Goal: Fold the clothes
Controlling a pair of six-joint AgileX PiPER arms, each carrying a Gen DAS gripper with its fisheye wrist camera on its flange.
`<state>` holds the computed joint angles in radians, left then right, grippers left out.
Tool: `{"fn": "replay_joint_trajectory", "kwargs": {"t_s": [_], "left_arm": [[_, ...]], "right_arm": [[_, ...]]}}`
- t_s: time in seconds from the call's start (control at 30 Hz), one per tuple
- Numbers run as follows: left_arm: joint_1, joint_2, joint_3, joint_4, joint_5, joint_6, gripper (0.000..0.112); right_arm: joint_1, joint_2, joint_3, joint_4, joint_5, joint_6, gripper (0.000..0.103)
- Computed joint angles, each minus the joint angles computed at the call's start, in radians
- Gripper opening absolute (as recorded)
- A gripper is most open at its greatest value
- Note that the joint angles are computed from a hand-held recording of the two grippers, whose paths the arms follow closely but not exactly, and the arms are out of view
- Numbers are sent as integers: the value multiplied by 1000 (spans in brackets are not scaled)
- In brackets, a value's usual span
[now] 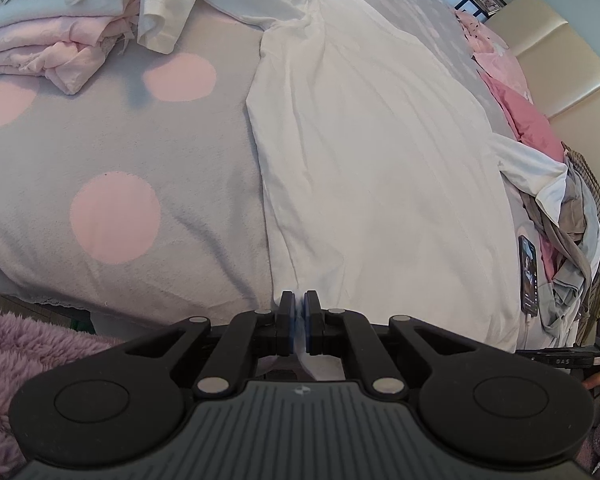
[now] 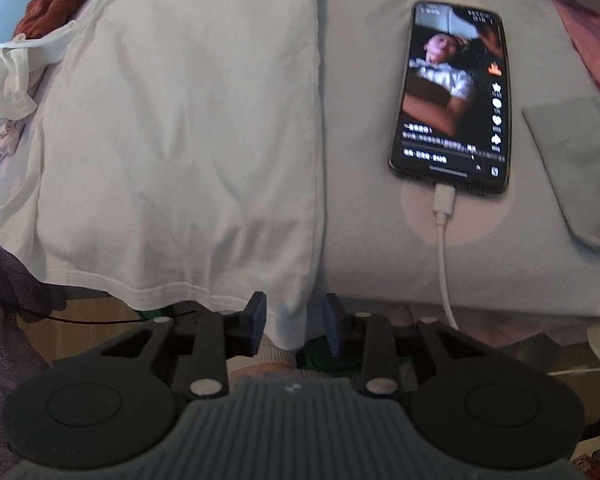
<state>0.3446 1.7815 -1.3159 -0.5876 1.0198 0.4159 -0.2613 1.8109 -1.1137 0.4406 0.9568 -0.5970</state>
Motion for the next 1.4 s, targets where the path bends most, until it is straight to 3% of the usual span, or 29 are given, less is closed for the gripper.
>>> {"fn": "replay_joint_trajectory", "kwargs": {"t_s": [0.27,0.33,0.4,0.57,0.67,0.87,0.97,1.1,1.23,1.33,1.4], "left_arm": [[-10,0,12,10,-26,-11,3],[-10,6,13,8,-32,-14,3],[-9,10,15,4,-35,-12,3],[25,-41,46,-63,-24,66,2],[79,-87,62,-145,-1,120,2],[252,-116,36,-432,96,187,2],[318,-112,-8,-604,139,218,1],[314,-88,-166,-708,135,185,1],[288,-27,-429,-862,57,114,0],[243,49,-729,-749,2,-29,0],[201,120,-929,-598,46,-162,0]], "right_arm": [[-30,131,-51,79,28,-39,33],[-20,140,-43,91,26,-53,15],[-6,125,-26,94,15,-70,8],[10,31,10,83,12,-96,6],[-29,-46,10,124,42,-107,6],[-219,-171,-70,380,173,-149,6],[-229,-226,-115,524,159,-125,6],[-184,-240,-268,659,104,-52,6],[-152,-199,-532,699,43,91,6],[-114,-124,-780,713,11,231,6],[-54,-67,-975,551,25,341,6]]}}
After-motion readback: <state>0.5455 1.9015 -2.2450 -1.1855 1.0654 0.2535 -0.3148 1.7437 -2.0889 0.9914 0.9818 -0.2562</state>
